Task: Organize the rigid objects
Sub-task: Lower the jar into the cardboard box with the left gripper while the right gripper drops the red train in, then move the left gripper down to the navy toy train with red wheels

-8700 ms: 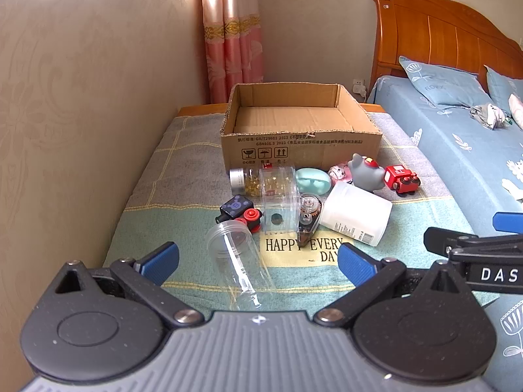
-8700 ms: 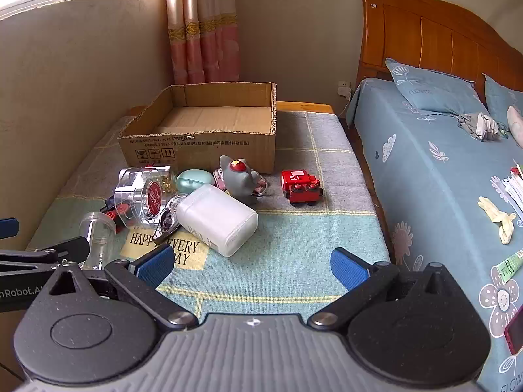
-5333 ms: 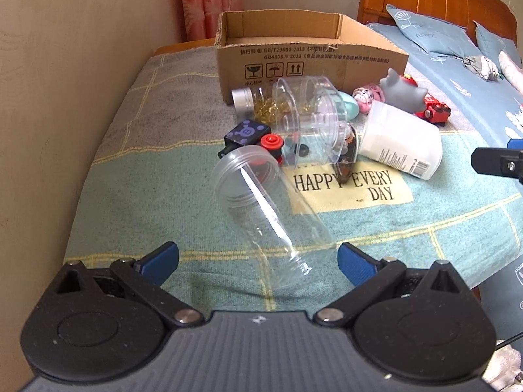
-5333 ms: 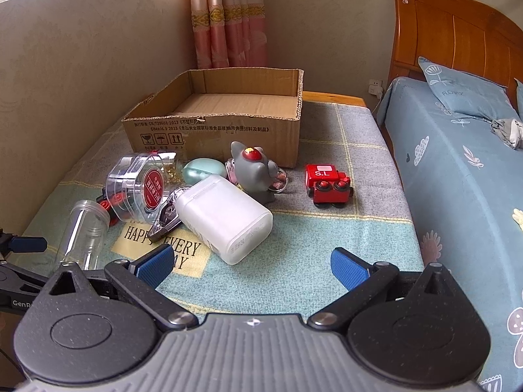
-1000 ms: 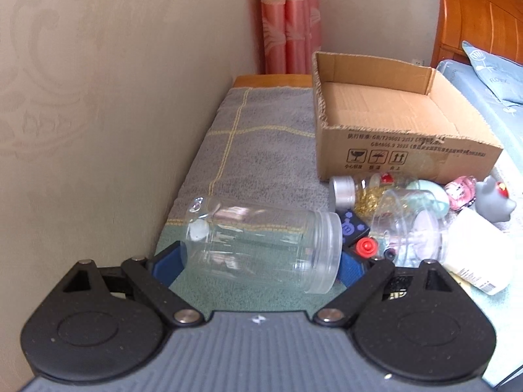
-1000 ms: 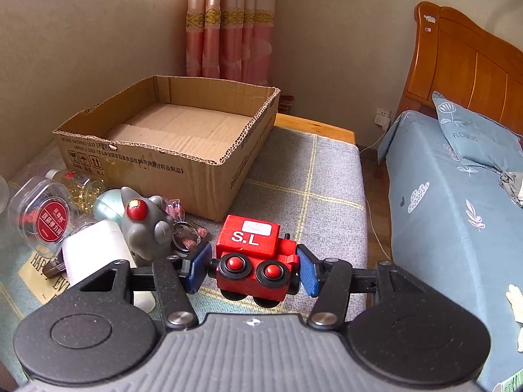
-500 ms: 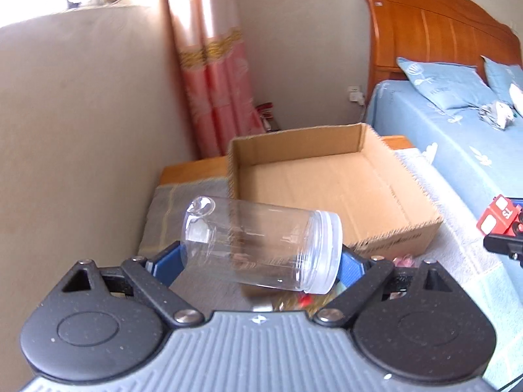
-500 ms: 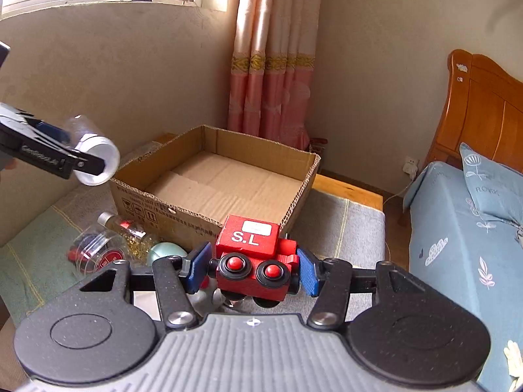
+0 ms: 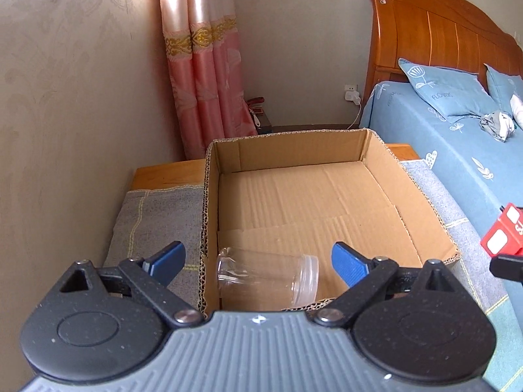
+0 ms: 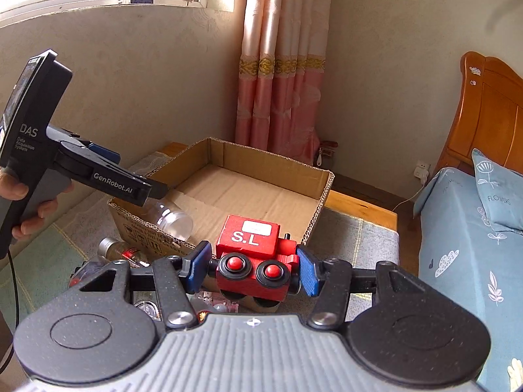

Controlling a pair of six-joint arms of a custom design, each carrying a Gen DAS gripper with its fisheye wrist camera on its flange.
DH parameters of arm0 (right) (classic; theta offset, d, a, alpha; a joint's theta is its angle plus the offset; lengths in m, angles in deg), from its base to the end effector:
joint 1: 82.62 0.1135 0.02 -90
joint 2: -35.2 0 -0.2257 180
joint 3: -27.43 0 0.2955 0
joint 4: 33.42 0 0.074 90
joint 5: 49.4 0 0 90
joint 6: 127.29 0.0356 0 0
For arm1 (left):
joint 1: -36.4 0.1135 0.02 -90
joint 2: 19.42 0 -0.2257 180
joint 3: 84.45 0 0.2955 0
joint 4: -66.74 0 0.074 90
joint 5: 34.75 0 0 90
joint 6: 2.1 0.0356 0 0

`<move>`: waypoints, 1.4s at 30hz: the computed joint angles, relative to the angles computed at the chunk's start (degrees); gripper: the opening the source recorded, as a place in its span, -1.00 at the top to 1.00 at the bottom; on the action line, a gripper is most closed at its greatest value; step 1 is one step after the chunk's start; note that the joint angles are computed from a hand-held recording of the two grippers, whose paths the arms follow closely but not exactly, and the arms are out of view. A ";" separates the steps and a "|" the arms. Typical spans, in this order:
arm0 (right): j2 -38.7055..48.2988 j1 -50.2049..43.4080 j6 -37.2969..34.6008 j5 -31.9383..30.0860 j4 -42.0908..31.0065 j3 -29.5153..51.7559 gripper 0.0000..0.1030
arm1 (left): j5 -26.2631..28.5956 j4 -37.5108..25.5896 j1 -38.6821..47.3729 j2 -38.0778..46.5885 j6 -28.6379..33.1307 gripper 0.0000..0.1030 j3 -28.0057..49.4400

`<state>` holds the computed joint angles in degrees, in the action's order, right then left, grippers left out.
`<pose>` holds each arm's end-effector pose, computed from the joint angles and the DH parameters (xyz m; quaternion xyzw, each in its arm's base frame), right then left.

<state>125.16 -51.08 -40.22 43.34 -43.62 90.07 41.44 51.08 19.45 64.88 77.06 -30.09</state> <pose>0.3156 0.1917 0.1369 -0.2556 0.8596 0.0884 0.4336 0.3178 -0.0880 0.1130 0.0036 0.9203 0.0180 0.3909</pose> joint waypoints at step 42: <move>15.14 2.57 0.33 5.02 -9.40 20.11 -1.00 | -0.64 -2.18 1.84 -29.08 -0.04 -0.96 -24.25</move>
<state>140.30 -48.50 -39.89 48.37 -53.02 110.19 40.80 48.91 21.29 35.80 77.02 -54.34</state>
